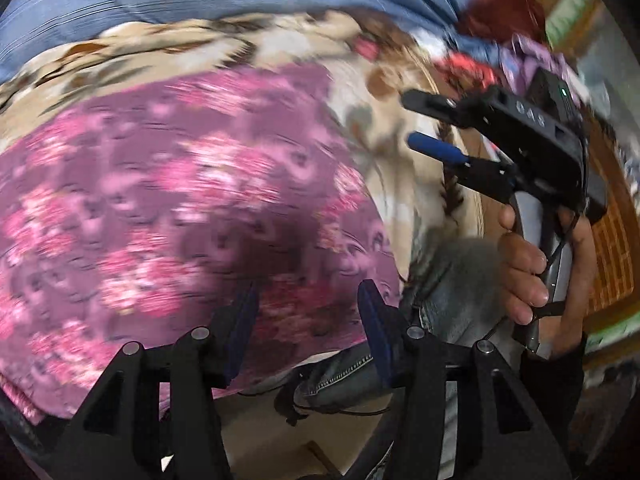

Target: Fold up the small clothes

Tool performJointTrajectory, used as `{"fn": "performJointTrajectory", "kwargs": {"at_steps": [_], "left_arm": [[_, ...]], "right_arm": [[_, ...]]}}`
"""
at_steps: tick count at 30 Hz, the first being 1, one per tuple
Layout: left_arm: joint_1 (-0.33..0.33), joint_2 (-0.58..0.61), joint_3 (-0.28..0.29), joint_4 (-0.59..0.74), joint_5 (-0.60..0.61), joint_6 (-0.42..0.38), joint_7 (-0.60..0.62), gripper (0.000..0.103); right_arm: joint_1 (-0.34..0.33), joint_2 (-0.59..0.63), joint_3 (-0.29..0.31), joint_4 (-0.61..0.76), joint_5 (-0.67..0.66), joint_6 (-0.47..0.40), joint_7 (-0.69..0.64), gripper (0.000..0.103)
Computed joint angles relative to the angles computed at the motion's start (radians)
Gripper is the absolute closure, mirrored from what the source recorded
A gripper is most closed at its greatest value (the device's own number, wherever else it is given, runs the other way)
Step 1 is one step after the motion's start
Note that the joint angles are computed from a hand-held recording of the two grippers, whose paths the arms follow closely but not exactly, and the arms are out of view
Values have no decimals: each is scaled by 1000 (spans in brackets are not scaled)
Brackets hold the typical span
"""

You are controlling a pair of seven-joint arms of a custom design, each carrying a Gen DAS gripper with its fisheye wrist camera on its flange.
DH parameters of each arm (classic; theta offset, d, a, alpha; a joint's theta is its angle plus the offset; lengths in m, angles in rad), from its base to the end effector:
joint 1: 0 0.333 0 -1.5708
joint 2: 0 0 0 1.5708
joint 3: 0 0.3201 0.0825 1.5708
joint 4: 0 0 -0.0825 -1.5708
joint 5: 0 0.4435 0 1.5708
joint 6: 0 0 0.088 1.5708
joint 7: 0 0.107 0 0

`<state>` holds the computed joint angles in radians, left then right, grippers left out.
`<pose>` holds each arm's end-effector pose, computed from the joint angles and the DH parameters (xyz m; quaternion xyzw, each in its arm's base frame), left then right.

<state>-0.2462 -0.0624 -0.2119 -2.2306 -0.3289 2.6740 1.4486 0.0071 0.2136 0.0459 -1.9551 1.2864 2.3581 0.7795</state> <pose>0.5452 -0.2590 0.4233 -0.6527 0.7090 -0.2656 0.0280 0.6718 0.0473 0.3665 -0.6060 0.6408 0.1204 0.4557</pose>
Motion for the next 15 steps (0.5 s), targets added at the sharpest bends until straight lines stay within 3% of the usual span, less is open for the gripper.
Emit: {"fn": "performJointTrajectory", "kwargs": {"at_steps": [5, 9, 11, 12, 14, 15], "left_arm": [[-9, 113, -18, 106, 85, -57, -51, 53], [12, 169, -49, 143, 9, -87, 25, 53], [-7, 181, -26, 140, 86, -86, -57, 69], [-5, 182, -26, 135, 92, -75, -68, 72], [-6, 181, -20, 140, 144, -95, -112, 90], [-4, 177, -19, 140, 168, -108, -115, 92]], "right_arm": [[-28, 24, 3, 29, 40, -89, -56, 43], [-27, 38, 4, 44, 7, -130, -60, 43], [-31, 39, 6, 46, 9, -145, -67, 43], [-34, 42, 5, 48, 12, -156, -66, 43], [-43, 56, 4, 58, 22, -190, -53, 43], [-45, 57, 4, 57, 25, -189, -48, 43]]}}
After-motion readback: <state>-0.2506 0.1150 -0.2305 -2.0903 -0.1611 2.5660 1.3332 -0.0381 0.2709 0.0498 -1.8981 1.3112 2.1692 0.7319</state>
